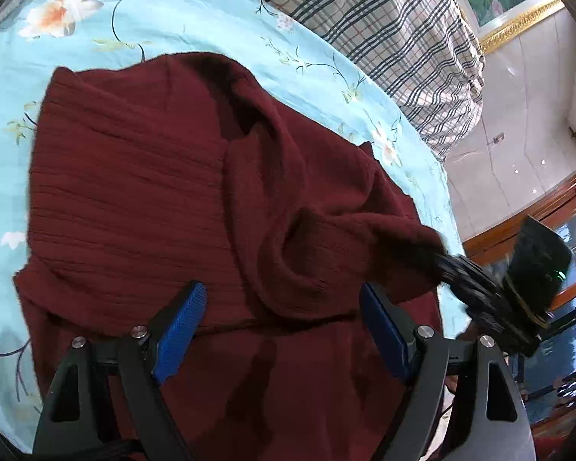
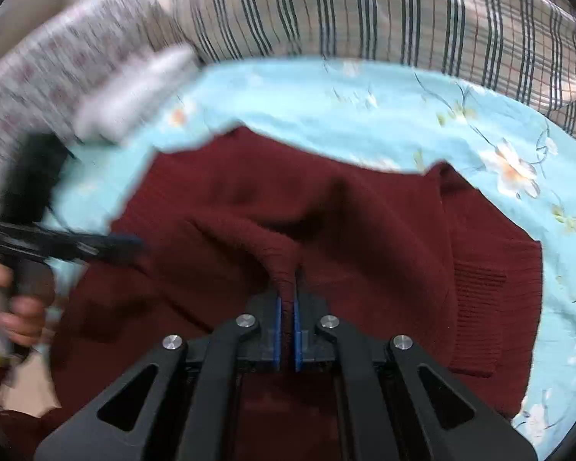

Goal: Fold large clothes

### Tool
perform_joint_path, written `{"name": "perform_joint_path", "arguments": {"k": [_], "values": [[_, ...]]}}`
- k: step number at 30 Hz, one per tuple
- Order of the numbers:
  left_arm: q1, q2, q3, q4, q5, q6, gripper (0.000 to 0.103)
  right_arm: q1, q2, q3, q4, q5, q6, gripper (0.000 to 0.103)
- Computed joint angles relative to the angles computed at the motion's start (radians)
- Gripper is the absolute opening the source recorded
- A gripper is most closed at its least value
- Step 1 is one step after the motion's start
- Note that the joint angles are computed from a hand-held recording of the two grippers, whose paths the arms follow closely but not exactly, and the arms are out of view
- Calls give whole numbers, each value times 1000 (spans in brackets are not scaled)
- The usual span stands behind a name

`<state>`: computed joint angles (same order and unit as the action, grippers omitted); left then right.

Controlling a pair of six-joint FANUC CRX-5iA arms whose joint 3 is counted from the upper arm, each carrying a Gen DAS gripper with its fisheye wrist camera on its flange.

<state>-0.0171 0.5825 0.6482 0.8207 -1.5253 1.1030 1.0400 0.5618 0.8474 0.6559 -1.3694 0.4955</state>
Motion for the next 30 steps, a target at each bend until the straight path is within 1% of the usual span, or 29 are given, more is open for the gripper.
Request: {"name": "perform_joint_path", "arguments": {"k": [1, 2, 3, 4, 5, 6, 7, 8, 9, 10, 11, 12, 13, 15, 16, 17, 18, 19, 20, 21, 22, 24, 25, 27, 29, 30], "values": [[-1, 7, 4, 9, -4, 13, 82, 7, -27, -39, 1, 39, -9, 5], [-2, 16, 9, 21, -9, 25, 82, 12, -32, -37, -23, 39, 5, 7], [-2, 25, 14, 34, -14, 34, 82, 12, -33, -24, -71, 27, 27, 12], [-3, 34, 20, 45, -17, 45, 82, 10, -34, -14, -113, 14, 38, 32], [-5, 41, 29, 48, -20, 53, 82, 10, -44, -26, -138, 9, 27, 58], [-6, 48, 39, 49, -23, 57, 82, 15, -69, -75, -127, 26, -6, 67], [-10, 55, 49, 50, -27, 57, 82, 19, -103, -136, -104, 57, -46, 73], [-13, 63, 62, 46, -31, 60, 82, 22, -131, -181, -88, 82, -86, 73], [-18, 70, 76, 39, -32, 65, 82, 25, -177, -254, -58, 128, -162, 73], [-24, 78, 91, 31, -34, 70, 82, 23, -229, -342, -7, 181, -266, 72], [-28, 85, 105, 25, -35, 72, 82, 21, -263, -406, 39, 213, -353, 72], [-31, 85, 107, 20, -33, 70, 81, 19, -284, -446, 85, 210, -441, 72], [-36, 90, 123, 10, -34, 69, 78, 15, -280, -443, 101, 165, -486, 72], [-46, 90, 137, -16, -30, 65, 70, 0, -236, -371, 68, 28, -493, 70], [-53, 98, 162, -42, -35, 64, 59, -14, -211, -333, 32, -28, -486, 63], [-60, 101, 182, -73, -36, 59, 39, -22, -203, -320, 4, -49, -485, 56], [-66, 104, 199, -104, -37, 51, 28, -32, -189, -301, -29, -66, -480, 51], [-75, 102, 213, -142, -35, 38, 12, -39, -177, -284, -52, -73, -468, 41], [-82, 95, 212, -170, -26, 22, 7, -44, -159, -260, -71, -81, -447, 29], [-85, 77, 193, -187, -5, 1, 7, -43, -166, -271, -71, -77, -445, 25], [-89, 49, 163, -207, 32, -21, 6, -40, -167, -272, -62, -66, -445, 10], [-89, -13, 91, -229, 121, -64, 6, -26, -184, -303, 5, -35, -482, 8], [-86, -31, 69, -233, 153, -76, 6, -20, -182, -300, 28, -45, -491, 8], [-86, -34, 69, -264, 171, -76, 5, -23, -173, -291, 33, -56, -504, 8], [-87, -18, 86, -293, 161, -59, 5, -36, -165, -284, -14, -66, -504, 8], [-84, -19, 76, -288, 170, -58, 5, -41, -156, -278, -32, -81, -492, 8]]}}
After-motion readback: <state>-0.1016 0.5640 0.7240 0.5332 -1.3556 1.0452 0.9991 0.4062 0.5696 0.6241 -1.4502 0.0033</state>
